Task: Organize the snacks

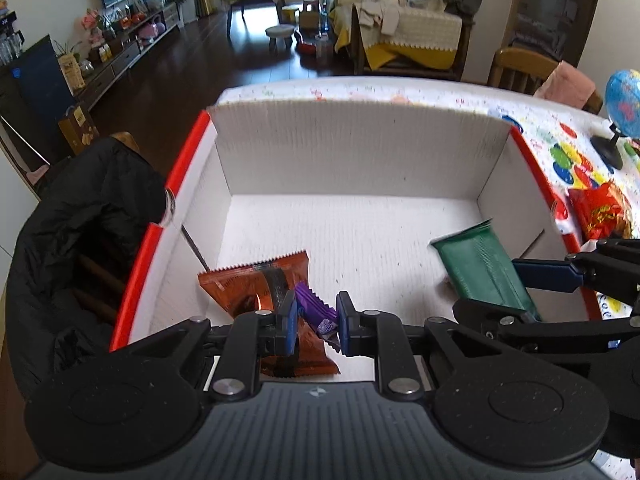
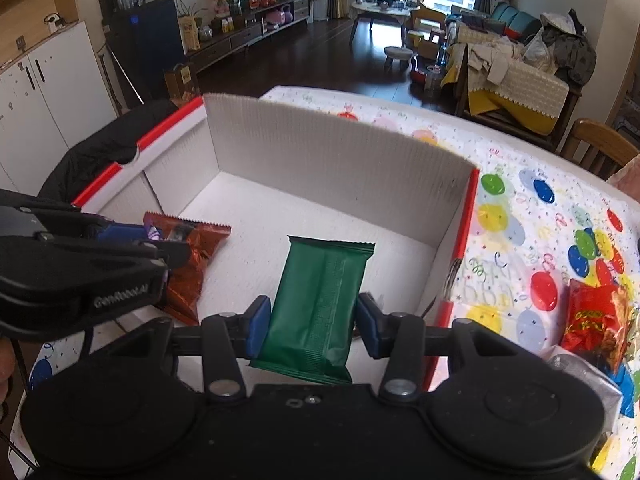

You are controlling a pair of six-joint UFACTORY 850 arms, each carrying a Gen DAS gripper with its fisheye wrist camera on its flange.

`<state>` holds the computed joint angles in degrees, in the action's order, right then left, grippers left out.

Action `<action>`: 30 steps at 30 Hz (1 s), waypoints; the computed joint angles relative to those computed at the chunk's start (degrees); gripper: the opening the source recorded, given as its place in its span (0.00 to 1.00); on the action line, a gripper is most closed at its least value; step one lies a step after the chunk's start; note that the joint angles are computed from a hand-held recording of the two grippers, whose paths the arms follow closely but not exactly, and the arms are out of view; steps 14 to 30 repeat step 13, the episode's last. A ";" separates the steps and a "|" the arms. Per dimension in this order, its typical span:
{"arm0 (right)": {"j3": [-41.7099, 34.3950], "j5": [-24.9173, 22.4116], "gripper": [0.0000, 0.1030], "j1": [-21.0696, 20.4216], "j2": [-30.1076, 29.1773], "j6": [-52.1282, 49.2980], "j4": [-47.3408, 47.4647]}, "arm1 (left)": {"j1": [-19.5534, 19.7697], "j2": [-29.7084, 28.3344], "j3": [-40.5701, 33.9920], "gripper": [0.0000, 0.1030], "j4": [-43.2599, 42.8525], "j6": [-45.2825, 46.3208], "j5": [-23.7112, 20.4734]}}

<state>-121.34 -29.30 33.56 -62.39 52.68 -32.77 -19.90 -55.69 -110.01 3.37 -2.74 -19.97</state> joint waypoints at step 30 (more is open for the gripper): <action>4.28 1.98 0.54 0.19 2.70 6.60 -5.24 | 0.24 2.32 3.70 0.20 -3.18 2.33 1.96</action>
